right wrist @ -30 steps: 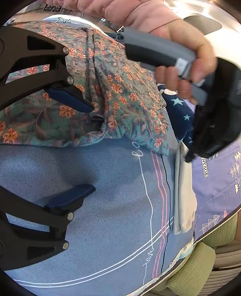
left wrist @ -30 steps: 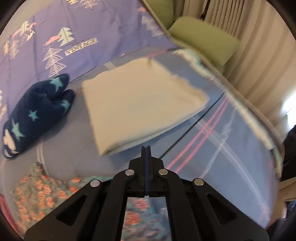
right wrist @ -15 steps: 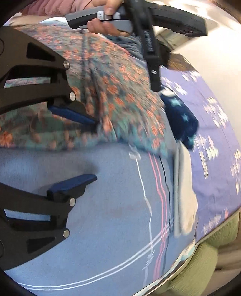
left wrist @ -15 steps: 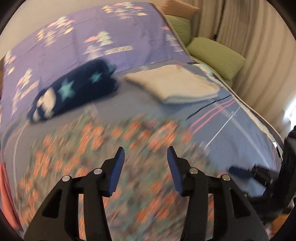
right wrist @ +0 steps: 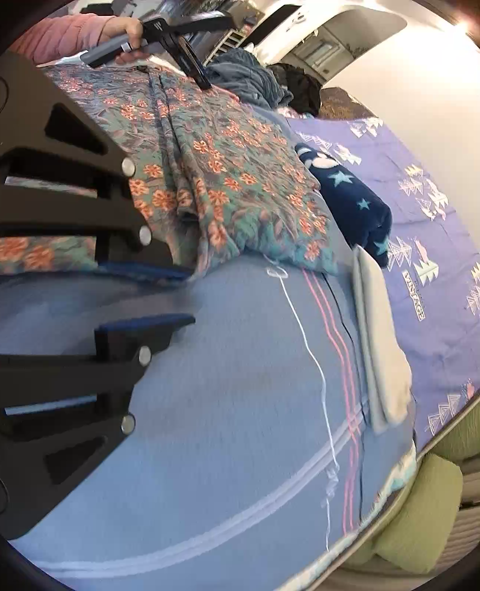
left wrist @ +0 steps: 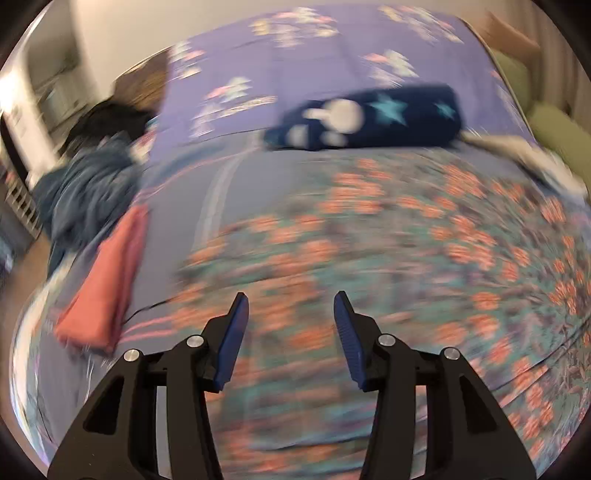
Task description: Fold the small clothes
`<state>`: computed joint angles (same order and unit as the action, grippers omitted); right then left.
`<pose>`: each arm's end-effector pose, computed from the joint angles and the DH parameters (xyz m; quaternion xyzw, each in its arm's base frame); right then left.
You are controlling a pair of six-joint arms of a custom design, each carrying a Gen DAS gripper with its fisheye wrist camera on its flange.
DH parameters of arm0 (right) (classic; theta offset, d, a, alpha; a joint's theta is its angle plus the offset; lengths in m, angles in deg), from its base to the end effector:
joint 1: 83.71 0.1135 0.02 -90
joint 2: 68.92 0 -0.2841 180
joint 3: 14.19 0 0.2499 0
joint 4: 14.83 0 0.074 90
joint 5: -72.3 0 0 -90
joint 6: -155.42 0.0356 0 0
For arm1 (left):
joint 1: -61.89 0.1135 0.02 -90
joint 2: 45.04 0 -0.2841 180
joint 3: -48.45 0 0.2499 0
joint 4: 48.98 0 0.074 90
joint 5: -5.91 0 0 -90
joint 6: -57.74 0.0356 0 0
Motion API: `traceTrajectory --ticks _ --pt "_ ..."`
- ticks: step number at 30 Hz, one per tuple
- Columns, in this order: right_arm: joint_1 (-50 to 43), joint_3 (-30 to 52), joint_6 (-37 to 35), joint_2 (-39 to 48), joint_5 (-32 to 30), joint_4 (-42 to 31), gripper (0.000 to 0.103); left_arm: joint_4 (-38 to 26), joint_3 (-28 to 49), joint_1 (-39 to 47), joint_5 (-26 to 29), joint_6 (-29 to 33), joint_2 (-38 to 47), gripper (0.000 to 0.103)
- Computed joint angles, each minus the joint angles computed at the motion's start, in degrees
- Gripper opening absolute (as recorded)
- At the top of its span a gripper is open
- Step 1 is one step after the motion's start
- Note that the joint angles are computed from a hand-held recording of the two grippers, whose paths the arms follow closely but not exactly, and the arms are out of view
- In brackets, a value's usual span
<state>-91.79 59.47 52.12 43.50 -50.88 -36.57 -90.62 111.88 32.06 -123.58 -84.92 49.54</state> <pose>0.3734 -0.0333 0.1293 -0.1148 0.9225 0.2261 0.2910 0.2599 -0.1229 0.1705 -0.2337 0.9022 0.1583 0.3261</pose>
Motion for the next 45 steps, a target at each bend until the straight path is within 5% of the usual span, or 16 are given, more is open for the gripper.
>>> traceTrajectory --ticks 6,11,13,16,18,20,22,25,28,31,36,40,45 --pt "4.7 -3.7 2.3 -9.9 -4.3 2.4 0.019 10.9 -12.9 1.2 2.4 -1.2 -13.5 0.057" --pt "15.8 0.3 3.4 -3.5 9.9 4.4 0.018 14.1 -10.8 0.4 4.7 -0.8 -3.7 0.058" --pt "16.7 5.5 4.4 3.2 17.4 2.1 0.000 19.2 -14.6 2.3 8.0 -0.2 -6.1 0.058" --pt "13.9 4.5 4.4 4.2 12.4 4.2 0.000 16.0 -16.7 3.3 5.5 -2.5 -9.2 0.058" --pt "14.0 3.2 3.8 2.3 13.3 4.1 0.000 19.8 -20.8 4.9 7.3 -3.5 -13.1 0.058" --pt "14.5 1.5 2.5 0.0 14.4 5.1 0.004 22.1 -24.4 6.3 7.7 -5.8 -17.5 0.058" --pt "14.7 1.0 2.5 -1.7 15.7 6.8 0.021 22.2 -25.8 5.9 6.7 -5.7 -20.4 0.058" --pt "14.8 2.7 4.0 -2.5 12.9 7.0 0.027 24.6 -25.4 3.5 6.3 -2.3 -20.8 0.059" --pt "15.3 5.5 5.0 -0.6 11.7 6.1 0.041 26.2 -23.3 3.4 8.1 1.1 -16.1 0.071" --pt "17.4 11.7 4.3 6.4 18.8 0.6 0.043 21.8 -19.6 6.0 11.3 0.3 -9.5 0.079" --pt "14.2 7.6 6.2 4.1 13.6 4.2 0.046 24.8 -23.7 8.1 12.2 -1.2 -13.7 0.080" --pt "11.6 1.7 1.7 -1.6 13.6 6.5 0.052 19.1 -22.0 3.0 4.7 -3.2 -18.0 0.080" --pt "7.2 -5.5 -2.8 -6.8 13.0 10.0 0.057 9.9 -17.0 -2.7 0.4 -4.4 -19.5 0.065"
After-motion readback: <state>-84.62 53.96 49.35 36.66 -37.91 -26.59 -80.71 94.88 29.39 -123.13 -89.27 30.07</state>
